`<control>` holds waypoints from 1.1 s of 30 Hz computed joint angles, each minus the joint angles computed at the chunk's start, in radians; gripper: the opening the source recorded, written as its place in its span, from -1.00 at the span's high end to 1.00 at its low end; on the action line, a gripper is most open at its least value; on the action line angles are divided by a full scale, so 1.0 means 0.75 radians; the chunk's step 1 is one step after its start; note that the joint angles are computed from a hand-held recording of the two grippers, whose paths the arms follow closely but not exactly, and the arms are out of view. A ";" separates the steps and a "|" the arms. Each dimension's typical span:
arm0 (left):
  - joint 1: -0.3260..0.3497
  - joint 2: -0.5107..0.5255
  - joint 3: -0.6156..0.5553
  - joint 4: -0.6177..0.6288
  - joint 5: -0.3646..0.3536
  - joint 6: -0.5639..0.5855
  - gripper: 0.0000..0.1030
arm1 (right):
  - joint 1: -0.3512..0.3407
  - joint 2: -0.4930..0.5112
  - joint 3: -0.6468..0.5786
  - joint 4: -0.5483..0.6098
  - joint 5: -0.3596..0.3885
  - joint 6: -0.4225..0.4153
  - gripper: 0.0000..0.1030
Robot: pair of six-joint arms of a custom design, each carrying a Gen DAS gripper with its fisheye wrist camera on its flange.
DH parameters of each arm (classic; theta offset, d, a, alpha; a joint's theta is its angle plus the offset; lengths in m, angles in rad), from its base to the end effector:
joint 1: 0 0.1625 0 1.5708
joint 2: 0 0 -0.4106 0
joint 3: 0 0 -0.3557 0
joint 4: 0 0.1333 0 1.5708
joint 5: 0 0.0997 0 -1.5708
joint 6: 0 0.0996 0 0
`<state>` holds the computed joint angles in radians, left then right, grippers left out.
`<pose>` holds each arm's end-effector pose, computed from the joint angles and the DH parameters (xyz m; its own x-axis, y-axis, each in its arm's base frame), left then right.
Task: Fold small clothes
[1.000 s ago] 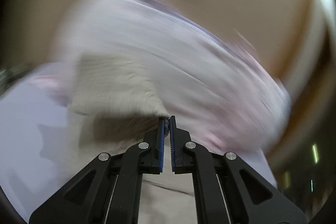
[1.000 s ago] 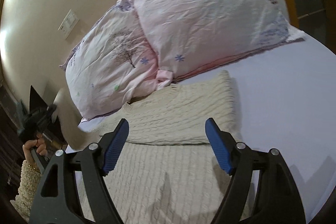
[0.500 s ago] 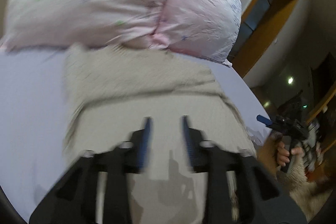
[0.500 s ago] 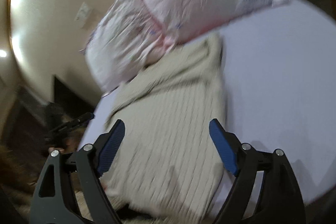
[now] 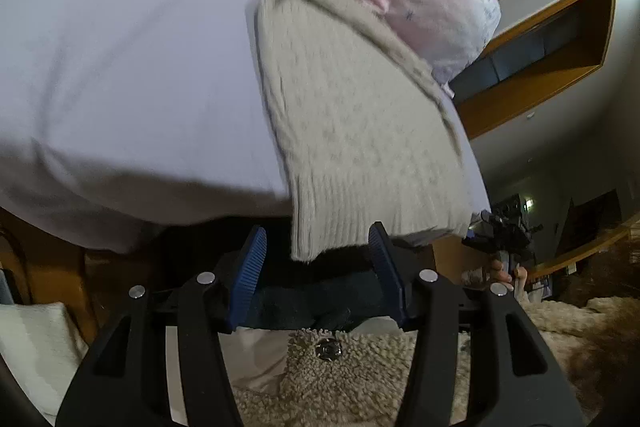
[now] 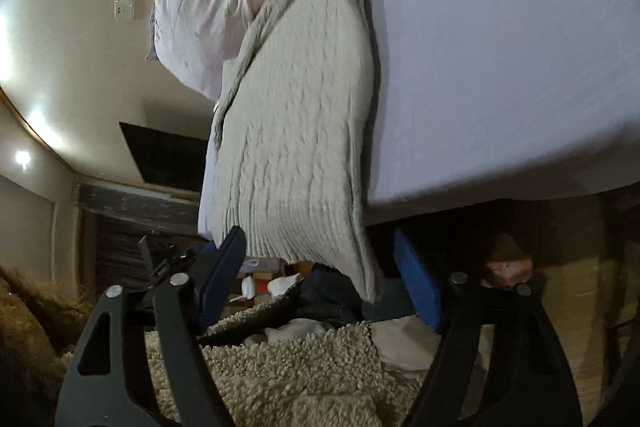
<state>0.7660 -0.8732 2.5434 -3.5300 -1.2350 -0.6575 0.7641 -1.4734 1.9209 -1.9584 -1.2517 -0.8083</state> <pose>-0.1377 -0.3629 0.0615 -0.9938 0.0809 -0.0758 0.1054 0.9020 -0.4186 -0.2143 -0.4332 0.3169 -0.9656 -0.0169 -0.2596 0.0326 0.9822 -0.1851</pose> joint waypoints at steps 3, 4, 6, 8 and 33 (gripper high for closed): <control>0.044 0.104 -0.034 -0.136 -0.049 0.006 -0.04 | -0.008 0.027 0.003 0.044 0.042 -0.032 0.04; 0.052 0.124 -0.031 -0.186 -0.063 0.004 -0.04 | -0.014 0.032 0.005 0.066 0.062 -0.052 0.21; 0.067 0.174 -0.049 -0.267 -0.090 0.001 0.23 | -0.014 0.039 0.002 0.092 0.072 -0.075 0.79; 0.100 0.200 -0.071 -0.302 -0.160 -0.024 0.80 | -0.015 0.017 0.013 0.103 0.095 -0.118 0.82; 0.365 0.342 -1.297 0.548 0.203 0.273 0.43 | 0.619 0.709 -0.735 -1.057 -0.299 0.697 -0.54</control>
<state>1.0397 -0.6170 1.5710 -3.1187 -1.0826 -0.4527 1.2286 -0.9413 1.3696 -2.7511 -1.4762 -0.2855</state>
